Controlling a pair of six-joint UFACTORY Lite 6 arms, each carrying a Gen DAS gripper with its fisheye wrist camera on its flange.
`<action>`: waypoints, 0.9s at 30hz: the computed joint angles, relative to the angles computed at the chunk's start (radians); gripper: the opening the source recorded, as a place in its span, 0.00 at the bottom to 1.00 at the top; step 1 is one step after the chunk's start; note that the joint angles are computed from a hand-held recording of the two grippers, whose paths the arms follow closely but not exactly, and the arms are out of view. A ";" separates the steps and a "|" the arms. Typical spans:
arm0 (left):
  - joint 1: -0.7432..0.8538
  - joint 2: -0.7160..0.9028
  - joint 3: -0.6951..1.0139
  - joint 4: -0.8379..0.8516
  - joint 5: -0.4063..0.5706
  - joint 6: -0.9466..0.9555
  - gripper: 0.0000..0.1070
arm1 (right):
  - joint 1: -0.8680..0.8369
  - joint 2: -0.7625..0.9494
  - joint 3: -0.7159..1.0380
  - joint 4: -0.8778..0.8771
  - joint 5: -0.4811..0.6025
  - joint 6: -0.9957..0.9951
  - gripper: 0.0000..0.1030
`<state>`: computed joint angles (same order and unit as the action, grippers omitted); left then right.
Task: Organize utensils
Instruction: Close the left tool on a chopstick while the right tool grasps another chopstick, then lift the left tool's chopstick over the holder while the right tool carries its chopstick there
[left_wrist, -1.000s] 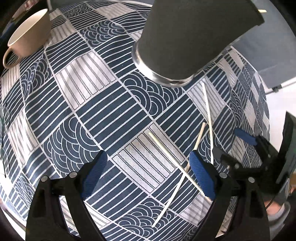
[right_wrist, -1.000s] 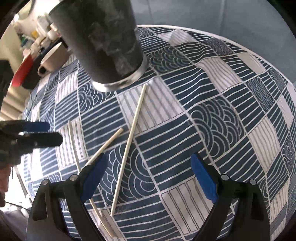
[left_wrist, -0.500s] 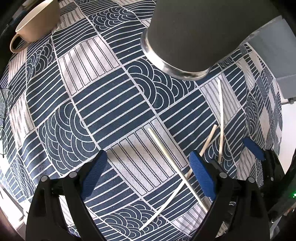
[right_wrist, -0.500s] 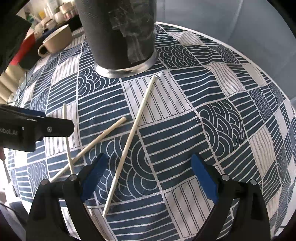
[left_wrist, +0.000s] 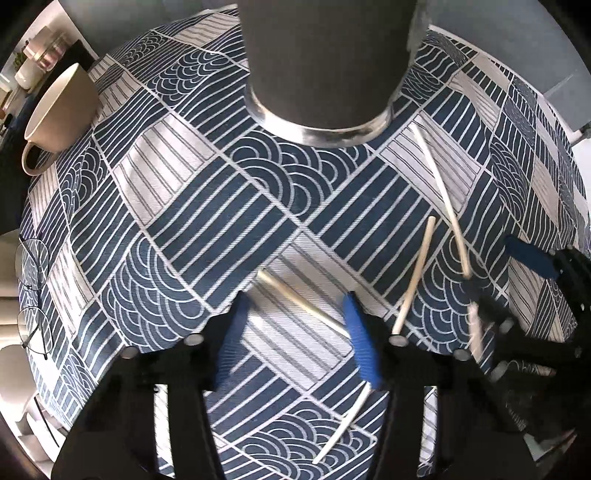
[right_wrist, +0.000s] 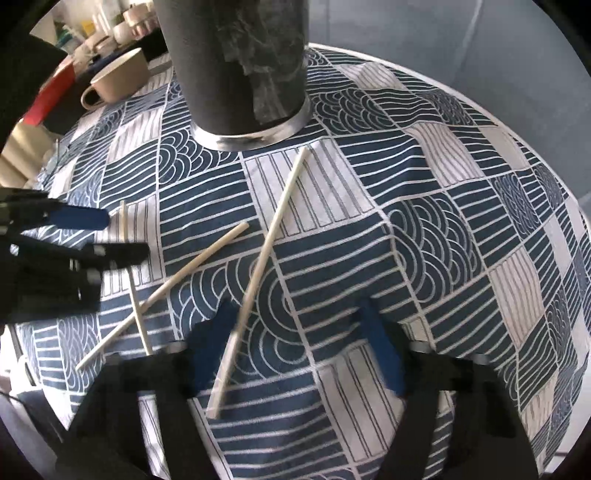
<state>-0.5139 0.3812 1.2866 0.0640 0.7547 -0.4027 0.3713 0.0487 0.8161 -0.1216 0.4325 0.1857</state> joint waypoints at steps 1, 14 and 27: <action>0.009 -0.012 -0.013 -0.001 -0.007 0.012 0.33 | -0.014 -0.014 -0.009 0.008 0.003 -0.015 0.22; 0.278 -0.129 -0.135 -0.375 -0.029 0.407 0.04 | -0.330 -0.110 -0.085 0.535 0.109 -0.553 0.04; 0.401 -0.228 -0.063 -0.394 0.072 0.519 0.04 | -0.445 -0.185 -0.003 0.753 0.271 -0.729 0.05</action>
